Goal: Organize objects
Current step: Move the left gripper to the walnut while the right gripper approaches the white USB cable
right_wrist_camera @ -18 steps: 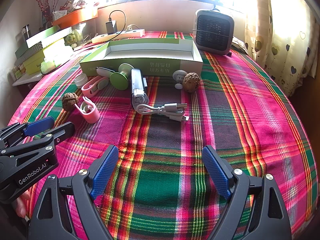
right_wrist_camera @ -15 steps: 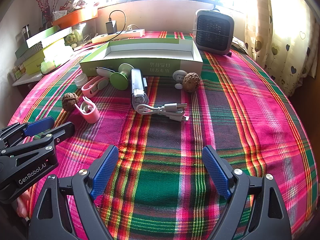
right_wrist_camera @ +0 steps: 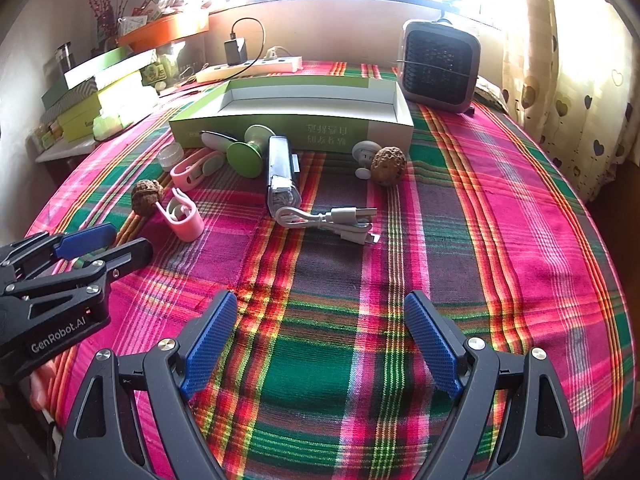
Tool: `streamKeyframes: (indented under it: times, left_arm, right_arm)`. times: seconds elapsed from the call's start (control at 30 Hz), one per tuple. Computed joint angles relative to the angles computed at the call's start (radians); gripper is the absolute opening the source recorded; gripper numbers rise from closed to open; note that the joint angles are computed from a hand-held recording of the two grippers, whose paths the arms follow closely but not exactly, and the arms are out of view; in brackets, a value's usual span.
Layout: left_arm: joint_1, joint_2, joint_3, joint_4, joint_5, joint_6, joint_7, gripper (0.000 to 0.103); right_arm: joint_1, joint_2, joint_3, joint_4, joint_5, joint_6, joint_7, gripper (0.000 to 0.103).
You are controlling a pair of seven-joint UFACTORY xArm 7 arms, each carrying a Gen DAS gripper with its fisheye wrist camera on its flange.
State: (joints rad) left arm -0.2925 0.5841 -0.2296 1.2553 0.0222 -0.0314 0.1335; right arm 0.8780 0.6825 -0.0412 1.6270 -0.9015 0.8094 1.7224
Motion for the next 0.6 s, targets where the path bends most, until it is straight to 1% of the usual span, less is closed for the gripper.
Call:
streamKeyframes:
  times: [0.1,0.17,0.33,0.43,0.57,0.6]
  left_arm:
    - [0.120,0.017,-0.125,0.014,-0.005,0.035,0.066,0.048]
    - [0.178,0.033,-0.186,0.031,-0.028,0.060,0.105,0.048]
    - [0.215,0.057,-0.222,0.069,-0.088,0.094,0.168,0.048]
    - [0.232,0.069,-0.241,0.090,-0.122,0.107,0.208,0.048]
    - [0.230,0.095,-0.249,0.140,-0.152,0.140,0.264,0.048]
    - [0.223,0.101,-0.244,0.156,-0.159,0.152,0.274,0.048]
  right_arm:
    - [-0.007,-0.013,0.000,-0.022,-0.007,-0.018,-0.006,0.086]
    - [-0.014,-0.023,0.001,-0.037,-0.005,-0.023,-0.008,0.086]
    - [-0.052,-0.045,0.011,-0.068,0.002,-0.070,-0.061,0.085]
    - [-0.068,-0.047,0.010,-0.071,0.012,-0.075,-0.106,0.085]
    - [-0.092,-0.048,0.012,-0.075,0.024,-0.108,-0.160,0.085]
    - [-0.107,-0.050,0.018,-0.081,0.037,-0.138,-0.179,0.085]
